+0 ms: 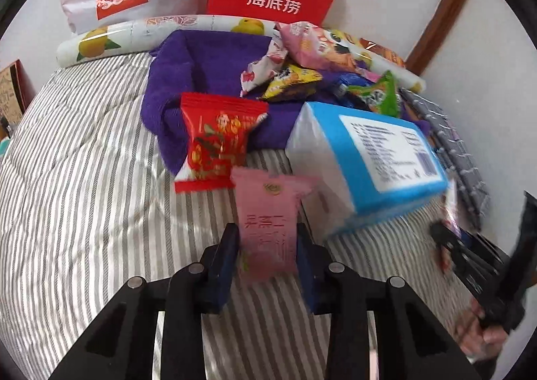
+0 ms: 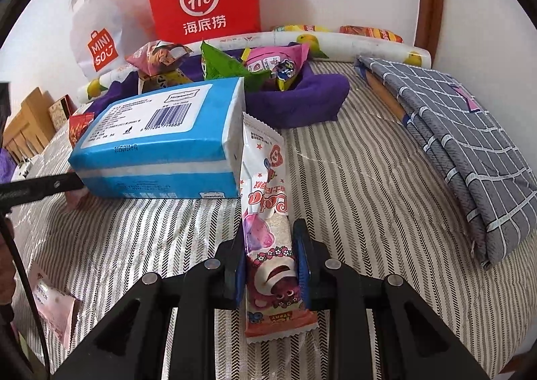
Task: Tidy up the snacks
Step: 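Carry the pink stick packet and peach candy over the purple towel with both grippers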
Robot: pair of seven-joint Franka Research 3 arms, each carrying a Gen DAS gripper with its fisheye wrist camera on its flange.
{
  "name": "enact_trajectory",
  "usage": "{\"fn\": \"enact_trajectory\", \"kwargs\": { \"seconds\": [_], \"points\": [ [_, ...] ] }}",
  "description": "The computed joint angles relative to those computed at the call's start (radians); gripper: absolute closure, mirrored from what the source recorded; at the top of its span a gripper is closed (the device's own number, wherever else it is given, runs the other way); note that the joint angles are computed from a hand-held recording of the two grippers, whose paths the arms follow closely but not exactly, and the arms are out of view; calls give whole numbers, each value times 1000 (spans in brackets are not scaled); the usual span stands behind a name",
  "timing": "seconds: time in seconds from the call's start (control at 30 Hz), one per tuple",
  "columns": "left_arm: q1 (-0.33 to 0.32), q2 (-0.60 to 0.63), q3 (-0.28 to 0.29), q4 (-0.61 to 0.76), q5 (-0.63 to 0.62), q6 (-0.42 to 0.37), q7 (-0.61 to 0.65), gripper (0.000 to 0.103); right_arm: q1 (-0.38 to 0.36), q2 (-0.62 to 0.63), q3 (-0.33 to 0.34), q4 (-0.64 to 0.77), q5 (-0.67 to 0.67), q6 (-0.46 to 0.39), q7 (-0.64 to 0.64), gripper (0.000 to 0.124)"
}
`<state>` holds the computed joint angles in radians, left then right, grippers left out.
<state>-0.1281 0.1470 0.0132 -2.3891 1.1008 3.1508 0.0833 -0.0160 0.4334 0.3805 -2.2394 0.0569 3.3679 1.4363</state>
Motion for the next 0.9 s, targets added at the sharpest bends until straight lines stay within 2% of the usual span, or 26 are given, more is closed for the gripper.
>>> {"fn": "enact_trajectory", "kwargs": {
  "seconds": [0.03,0.17,0.33,0.37,0.43,0.47,0.5,0.57,0.67,0.8,0.9],
  "points": [
    [-9,-10,8,-4,23,-6,-21,71,-10,3,9,1,-3,0,2,99],
    [-4,-15,-24,15,61,-80,-29,69,-12,4,11,-2,-9,5,6,99],
    [13,44,-40,68,37,-102,-23,68,-55,12,47,0,-33,0,14,98],
    [14,57,-36,77,28,-92,-25,67,-67,14,58,-1,-38,2,16,98],
    [-27,77,22,106,149,-63,-171,66,-84,18,72,0,-48,0,19,97],
    [-27,81,23,111,165,-61,-193,67,-94,20,81,1,-52,-3,21,97],
    [-25,83,24,116,186,-50,-211,72,-101,21,88,2,-55,-3,22,97],
    [-23,74,26,112,222,-42,-244,73,-109,23,95,2,-59,-4,24,97],
    [0,34,0,77,235,-43,-240,73,-132,27,115,-2,-71,6,32,98],
    [22,-38,-34,20,254,-54,-255,73,-237,39,204,-15,-120,11,61,100],
    [45,-89,-67,-20,266,-51,-254,73,-169,-9,133,-54,-101,33,78,101]
  ]
}}
